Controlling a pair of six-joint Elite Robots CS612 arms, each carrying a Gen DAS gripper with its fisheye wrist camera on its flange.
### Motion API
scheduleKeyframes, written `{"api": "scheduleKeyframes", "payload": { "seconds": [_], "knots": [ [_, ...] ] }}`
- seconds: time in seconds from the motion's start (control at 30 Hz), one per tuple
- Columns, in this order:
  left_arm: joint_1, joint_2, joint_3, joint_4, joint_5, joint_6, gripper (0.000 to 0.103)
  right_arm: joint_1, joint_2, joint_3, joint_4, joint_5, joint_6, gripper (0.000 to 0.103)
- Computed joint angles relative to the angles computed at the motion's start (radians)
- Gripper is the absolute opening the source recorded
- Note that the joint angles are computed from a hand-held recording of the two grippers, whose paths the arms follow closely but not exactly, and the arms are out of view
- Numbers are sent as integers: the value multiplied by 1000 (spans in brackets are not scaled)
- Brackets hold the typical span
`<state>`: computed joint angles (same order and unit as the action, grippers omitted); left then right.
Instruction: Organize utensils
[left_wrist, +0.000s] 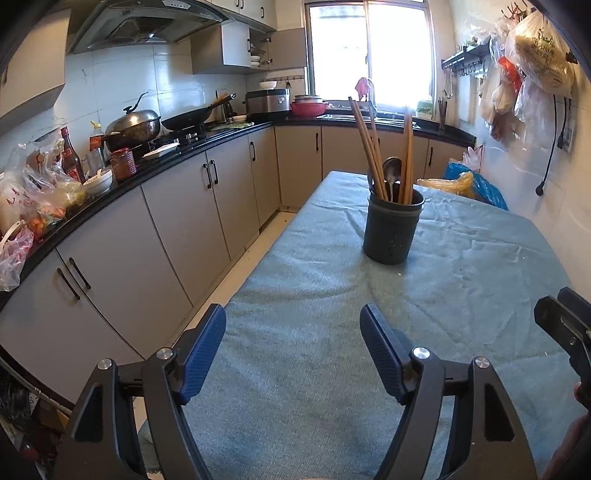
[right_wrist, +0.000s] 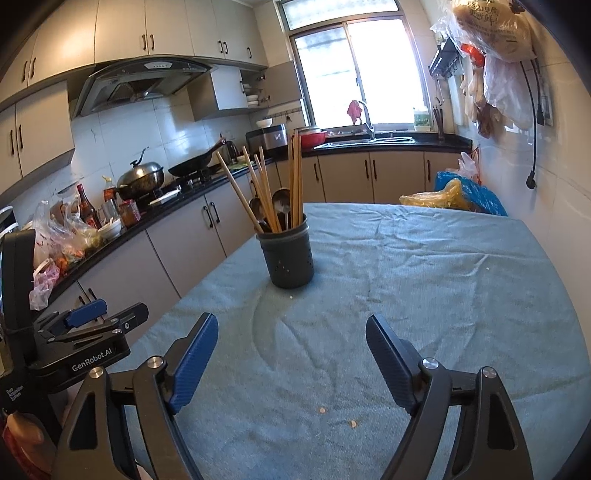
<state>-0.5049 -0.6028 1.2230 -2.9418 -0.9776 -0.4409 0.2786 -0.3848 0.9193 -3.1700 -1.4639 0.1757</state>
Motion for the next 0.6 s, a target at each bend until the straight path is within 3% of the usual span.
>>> {"api": "scheduleKeyframes", "payload": {
  "seconds": [0.6],
  "knots": [
    [5,13,-17,51,3,-6,75,3,15,-25,48,-6,-8,89]
  ]
}}
